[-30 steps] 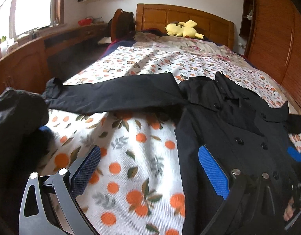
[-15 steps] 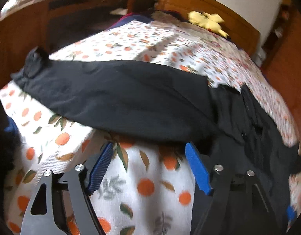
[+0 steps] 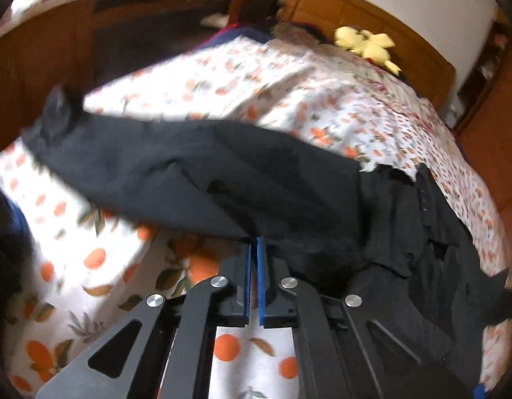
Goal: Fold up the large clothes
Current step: 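Fold the held sleeve across the coat body with the left tool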
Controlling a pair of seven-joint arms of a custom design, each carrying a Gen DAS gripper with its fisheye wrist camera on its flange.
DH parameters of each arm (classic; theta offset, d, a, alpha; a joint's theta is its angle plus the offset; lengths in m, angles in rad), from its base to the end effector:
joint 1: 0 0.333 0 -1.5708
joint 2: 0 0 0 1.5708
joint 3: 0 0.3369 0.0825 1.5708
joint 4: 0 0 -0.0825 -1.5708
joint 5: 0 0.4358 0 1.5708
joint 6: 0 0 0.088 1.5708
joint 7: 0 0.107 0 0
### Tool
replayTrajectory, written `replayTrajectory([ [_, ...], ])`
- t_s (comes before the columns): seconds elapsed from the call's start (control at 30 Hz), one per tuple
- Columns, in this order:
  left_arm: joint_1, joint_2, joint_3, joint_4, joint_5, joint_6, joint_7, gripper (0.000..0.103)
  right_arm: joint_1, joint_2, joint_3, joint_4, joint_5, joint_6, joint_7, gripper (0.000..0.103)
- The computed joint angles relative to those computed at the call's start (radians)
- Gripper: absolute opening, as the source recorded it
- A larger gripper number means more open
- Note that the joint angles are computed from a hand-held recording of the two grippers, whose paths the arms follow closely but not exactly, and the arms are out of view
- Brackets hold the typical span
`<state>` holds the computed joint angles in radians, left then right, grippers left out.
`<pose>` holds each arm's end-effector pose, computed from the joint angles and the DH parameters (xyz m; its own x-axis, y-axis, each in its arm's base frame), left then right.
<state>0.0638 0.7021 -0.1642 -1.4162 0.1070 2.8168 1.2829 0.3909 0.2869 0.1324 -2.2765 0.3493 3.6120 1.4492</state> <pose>0.8298 -0.0539 0.3609 0.1025 -0.9748 0.1981 -0.7573 -0.2056 -0.6199 0.5532 0.2652 0.3315 0.2790 -0.9527 -0.1208 -0.5290 -0.0475 -0.8473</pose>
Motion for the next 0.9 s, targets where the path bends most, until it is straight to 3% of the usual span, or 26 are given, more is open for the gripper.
replayTrajectory([
  [0.2,-0.024,-0.121,-0.042,-0.105,0.040,0.073,0.085,0.001,0.008,-0.020,-0.008,-0.013,0.027,0.003,-0.011,0.096],
  [0.4,0.003,-0.261,-0.158,-0.304,-0.021,0.159,0.228,0.001,-0.001,-0.060,-0.011,-0.044,0.042,0.036,0.000,0.096],
  [0.5,-0.019,-0.305,-0.152,-0.389,-0.028,0.198,0.242,0.002,0.007,-0.068,-0.021,-0.049,0.074,0.041,-0.018,0.096],
  [0.6,-0.083,-0.332,-0.084,-0.451,0.024,0.220,0.204,0.004,0.006,-0.076,-0.020,-0.057,0.084,0.046,-0.022,0.096],
  [0.67,-0.063,-0.346,-0.106,-0.495,0.020,0.243,0.218,0.004,0.016,-0.082,-0.025,-0.060,0.108,0.051,-0.047,0.096],
  [0.7,-0.051,-0.351,-0.115,-0.510,0.017,0.250,0.226,0.008,0.019,-0.084,-0.025,-0.062,0.117,0.054,-0.056,0.096],
  [0.8,-0.051,-0.381,-0.097,-0.567,0.035,0.294,0.215,0.041,0.022,-0.090,-0.023,-0.067,0.134,0.056,-0.069,0.096],
  [0.9,0.004,-0.399,-0.126,-0.601,0.023,0.330,0.217,0.047,0.018,-0.094,-0.018,-0.071,0.128,0.055,-0.067,0.096],
])
